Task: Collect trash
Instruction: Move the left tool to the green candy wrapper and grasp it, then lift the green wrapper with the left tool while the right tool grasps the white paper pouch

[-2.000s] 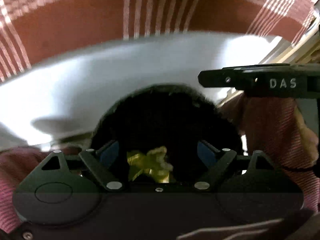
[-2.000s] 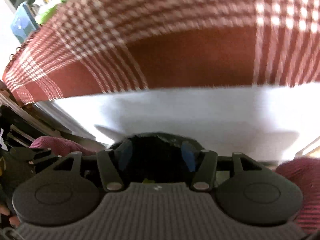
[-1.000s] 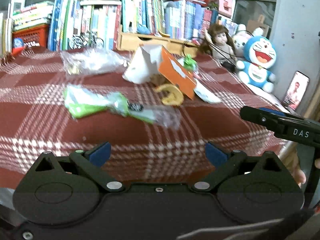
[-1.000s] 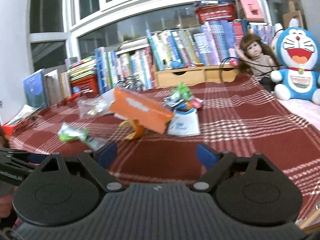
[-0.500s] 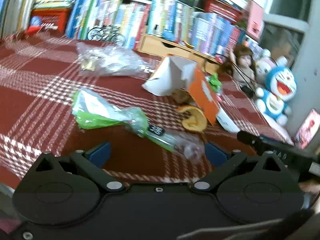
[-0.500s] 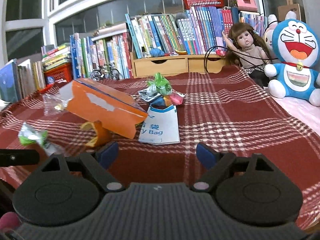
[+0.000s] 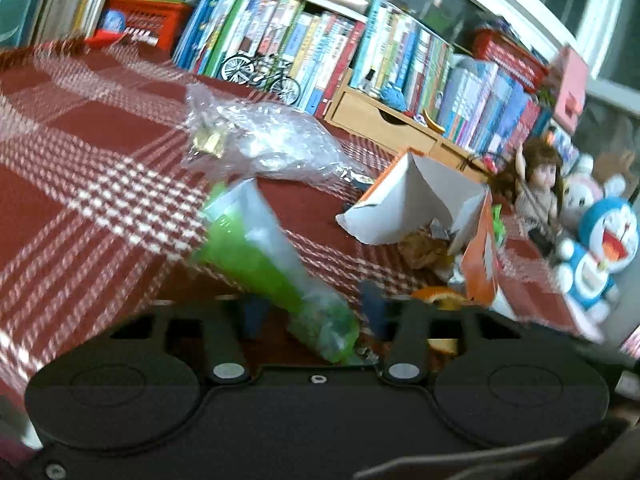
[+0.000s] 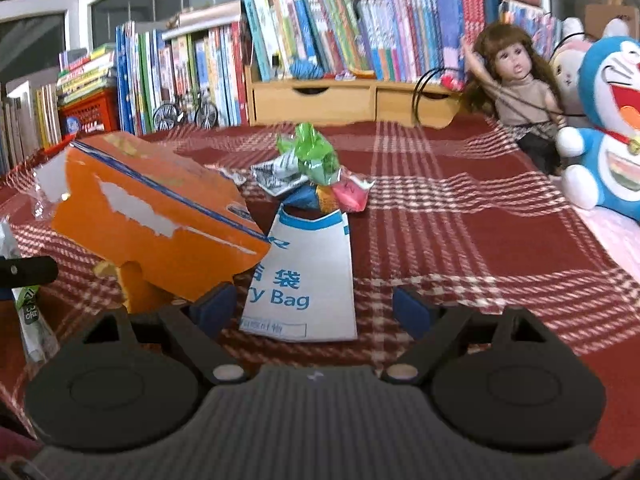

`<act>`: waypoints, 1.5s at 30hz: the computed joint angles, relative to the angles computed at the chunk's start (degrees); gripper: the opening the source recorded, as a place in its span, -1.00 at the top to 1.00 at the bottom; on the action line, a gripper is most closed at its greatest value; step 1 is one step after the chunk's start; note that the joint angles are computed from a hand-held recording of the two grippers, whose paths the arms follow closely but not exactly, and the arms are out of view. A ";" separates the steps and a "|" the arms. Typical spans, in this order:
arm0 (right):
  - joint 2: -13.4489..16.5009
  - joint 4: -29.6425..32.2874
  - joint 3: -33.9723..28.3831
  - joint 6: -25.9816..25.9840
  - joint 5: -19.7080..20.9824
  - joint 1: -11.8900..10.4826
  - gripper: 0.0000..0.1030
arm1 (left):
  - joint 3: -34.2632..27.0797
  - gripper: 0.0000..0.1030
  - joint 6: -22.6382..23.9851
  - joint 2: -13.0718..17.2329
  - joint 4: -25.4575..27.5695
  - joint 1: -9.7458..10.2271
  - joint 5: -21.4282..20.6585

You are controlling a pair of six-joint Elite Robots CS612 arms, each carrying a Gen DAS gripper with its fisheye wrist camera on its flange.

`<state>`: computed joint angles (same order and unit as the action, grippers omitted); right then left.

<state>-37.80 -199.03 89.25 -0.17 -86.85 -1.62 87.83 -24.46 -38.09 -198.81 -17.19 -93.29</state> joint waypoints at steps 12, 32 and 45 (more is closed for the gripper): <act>-1.82 -1.88 2.57 -4.47 0.38 0.07 0.27 | 2.26 0.40 5.43 -1.15 -5.07 -0.63 -1.15; -1.76 1.73 2.22 1.62 -2.61 -0.64 -0.45 | 4.94 0.40 11.28 -2.89 -5.83 -0.54 -2.89; 0.15 4.33 -2.22 1.42 -4.44 0.15 -0.02 | 3.96 0.40 12.41 -2.55 -5.33 -0.56 -4.39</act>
<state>-37.65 -194.70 87.03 1.25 -91.30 -1.48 91.79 -12.05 -40.64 -204.14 -17.75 -97.67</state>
